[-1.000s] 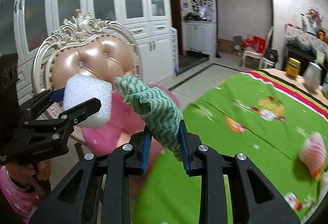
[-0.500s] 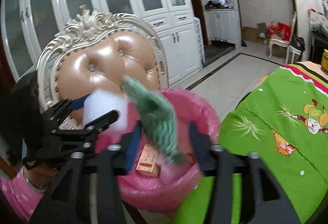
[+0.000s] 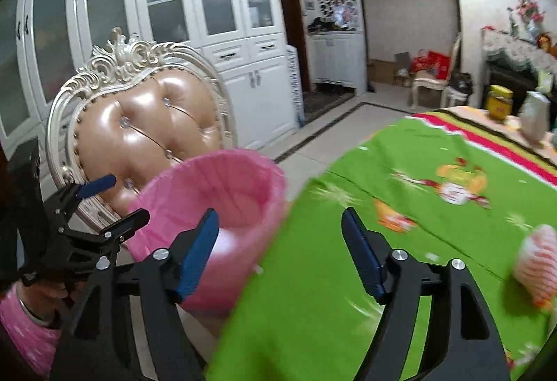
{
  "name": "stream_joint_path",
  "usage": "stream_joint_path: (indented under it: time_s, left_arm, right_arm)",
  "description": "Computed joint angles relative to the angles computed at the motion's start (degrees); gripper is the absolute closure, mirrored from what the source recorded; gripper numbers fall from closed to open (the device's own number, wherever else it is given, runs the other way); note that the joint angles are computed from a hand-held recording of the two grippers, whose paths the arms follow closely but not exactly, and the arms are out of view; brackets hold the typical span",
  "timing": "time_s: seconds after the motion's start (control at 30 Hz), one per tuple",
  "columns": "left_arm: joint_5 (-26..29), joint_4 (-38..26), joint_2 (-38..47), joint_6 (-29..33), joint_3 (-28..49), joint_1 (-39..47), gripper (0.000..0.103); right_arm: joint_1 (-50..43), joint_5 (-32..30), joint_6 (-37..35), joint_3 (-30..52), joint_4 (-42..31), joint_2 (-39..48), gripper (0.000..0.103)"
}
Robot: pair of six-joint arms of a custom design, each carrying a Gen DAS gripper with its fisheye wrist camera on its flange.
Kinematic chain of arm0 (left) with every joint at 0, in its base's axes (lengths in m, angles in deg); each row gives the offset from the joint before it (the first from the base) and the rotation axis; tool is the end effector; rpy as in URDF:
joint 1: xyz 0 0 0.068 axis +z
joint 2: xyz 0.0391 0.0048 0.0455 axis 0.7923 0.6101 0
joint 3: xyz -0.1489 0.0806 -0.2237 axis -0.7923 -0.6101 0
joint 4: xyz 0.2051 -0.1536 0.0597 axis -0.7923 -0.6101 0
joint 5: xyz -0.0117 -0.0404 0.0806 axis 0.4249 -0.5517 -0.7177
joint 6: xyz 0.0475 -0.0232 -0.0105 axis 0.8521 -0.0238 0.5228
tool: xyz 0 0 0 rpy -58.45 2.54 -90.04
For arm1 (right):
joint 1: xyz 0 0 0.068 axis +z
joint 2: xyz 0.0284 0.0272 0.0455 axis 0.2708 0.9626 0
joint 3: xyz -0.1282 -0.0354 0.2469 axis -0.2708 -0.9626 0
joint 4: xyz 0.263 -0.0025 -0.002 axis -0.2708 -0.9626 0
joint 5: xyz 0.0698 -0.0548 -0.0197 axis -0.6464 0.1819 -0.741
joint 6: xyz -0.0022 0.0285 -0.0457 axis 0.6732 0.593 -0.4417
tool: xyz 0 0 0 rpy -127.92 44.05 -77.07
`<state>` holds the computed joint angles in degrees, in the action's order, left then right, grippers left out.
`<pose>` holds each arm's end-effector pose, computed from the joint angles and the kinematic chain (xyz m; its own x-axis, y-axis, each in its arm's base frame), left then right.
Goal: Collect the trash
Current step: 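Open the left tool over the pink bin while the right tool drops the green cloth in, then grasp a white tissue with the left tool while the right tool grasps another tissue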
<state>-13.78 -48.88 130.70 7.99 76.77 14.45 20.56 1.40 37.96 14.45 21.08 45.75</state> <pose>0.1709 -0.0963 0.1318 -0.4758 -0.1537 -0.8660 -0.4770 0.8723 0.1073 0.3895 0.0594 0.1560 -0.3487 -0.4240 -0.8358 -0.8699 0.4783 0.1203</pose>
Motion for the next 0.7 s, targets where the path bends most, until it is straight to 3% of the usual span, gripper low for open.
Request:
stream_joint_path:
  time_s: [0.17, 0.43, 0.7]
  left_arm:
    - [2.61, 5.38, 12.85, 4.36, 9.72, -5.54, 0.005]
    - [9.11, 10.20, 30.45, 12.42, 28.18, -11.01, 0.005]
    - [17.77, 7.84, 44.16, 16.53, 47.40, -13.48, 0.005]
  right_arm:
    - [-9.22, 3.44, -5.43, -1.16, -1.00, -0.84, 0.026]
    - [-25.04, 1.30, -9.73, 2.05, -1.13, 1.85, 0.022]
    - [-38.09, 0.04, -9.00, 17.70, -6.07, 13.38, 0.020]
